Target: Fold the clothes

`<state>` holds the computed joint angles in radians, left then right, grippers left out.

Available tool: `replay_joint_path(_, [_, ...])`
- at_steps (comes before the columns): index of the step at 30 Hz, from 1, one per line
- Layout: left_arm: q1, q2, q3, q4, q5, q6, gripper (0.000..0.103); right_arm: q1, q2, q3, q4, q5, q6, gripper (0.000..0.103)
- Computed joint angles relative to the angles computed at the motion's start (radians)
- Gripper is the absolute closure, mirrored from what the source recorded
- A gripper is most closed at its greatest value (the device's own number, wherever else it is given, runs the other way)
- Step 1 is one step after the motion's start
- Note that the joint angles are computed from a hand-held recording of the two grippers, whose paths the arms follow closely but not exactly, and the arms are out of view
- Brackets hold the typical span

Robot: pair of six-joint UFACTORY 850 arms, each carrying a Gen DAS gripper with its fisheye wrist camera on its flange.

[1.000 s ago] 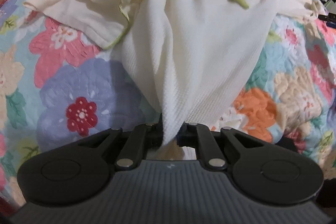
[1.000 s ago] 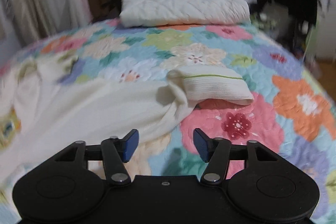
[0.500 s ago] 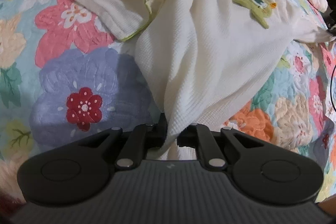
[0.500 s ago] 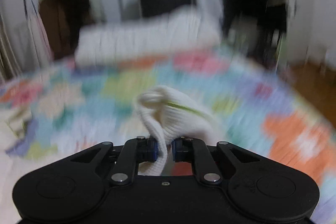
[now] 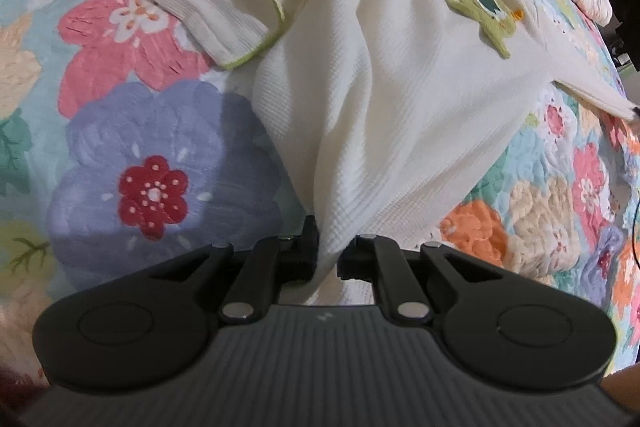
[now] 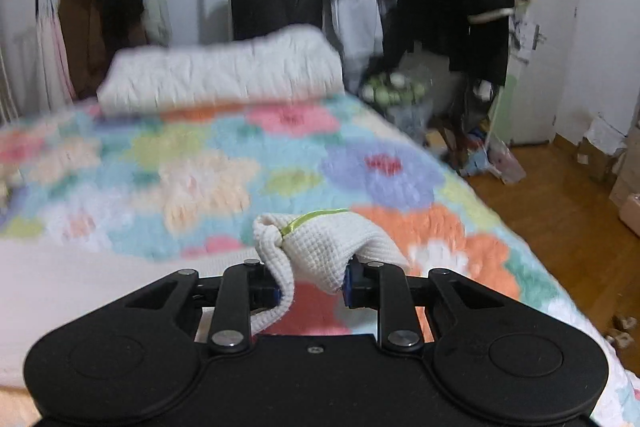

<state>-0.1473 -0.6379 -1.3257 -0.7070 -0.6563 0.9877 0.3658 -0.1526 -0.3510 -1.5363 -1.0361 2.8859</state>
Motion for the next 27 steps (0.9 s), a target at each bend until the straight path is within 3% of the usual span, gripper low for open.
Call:
replay_joint_path(2, [0.003,-0.003,-0.001,0.002,-0.002,-0.004,0.095,0.07,0.011,0.009,0.058,-0.121,-0.01,0.075])
replay_joint_path(3, [0.003,-0.003,0.002,0.005,0.001,-0.005,0.095,0.11,0.016,0.016,0.094,-0.153,-0.025,0.07])
replay_joint_path(5, [0.0,-0.002,0.009,0.011,0.009,-0.007,0.095,0.151,0.024,0.039,0.149,-0.092,0.003,0.042])
replay_joint_path(6, [0.0,-0.003,0.009,0.013,0.008,-0.009,0.095,0.142,0.034,0.06,0.177,-0.032,0.039,0.038])
replay_joint_path(7, [-0.001,-0.004,0.007,0.017,0.006,-0.012,0.095,0.13,0.043,0.082,0.202,0.029,0.076,0.038])
replay_joint_path(10, [-0.001,-0.011,-0.007,0.024,-0.005,-0.025,0.095,0.136,0.123,0.174,0.233,0.081,0.245,0.038])
replay_joint_path(14, [0.002,-0.016,-0.012,0.024,-0.01,-0.021,0.094,0.134,0.222,0.224,0.295,0.078,0.218,0.038])
replay_joint_path(17, [0.0,-0.019,-0.014,0.03,-0.006,-0.025,0.094,0.086,0.287,0.254,0.173,0.172,0.235,0.037])
replay_joint_path(20, [-0.004,-0.016,-0.01,0.039,0.002,-0.024,0.094,-0.001,0.182,0.201,0.075,0.312,0.222,0.036])
replay_joint_path(21, [-0.005,-0.014,-0.009,0.045,0.002,-0.027,0.094,-0.002,0.117,0.163,0.108,0.309,0.161,0.038])
replay_joint_path(23, [-0.006,-0.007,-0.009,0.057,-0.006,-0.037,0.094,0.039,0.003,0.077,0.24,0.222,0.008,0.04])
replay_joint_path(27, [-0.002,0.018,-0.006,0.063,-0.034,-0.023,0.094,0.088,-0.062,-0.062,0.427,0.045,-0.277,0.04])
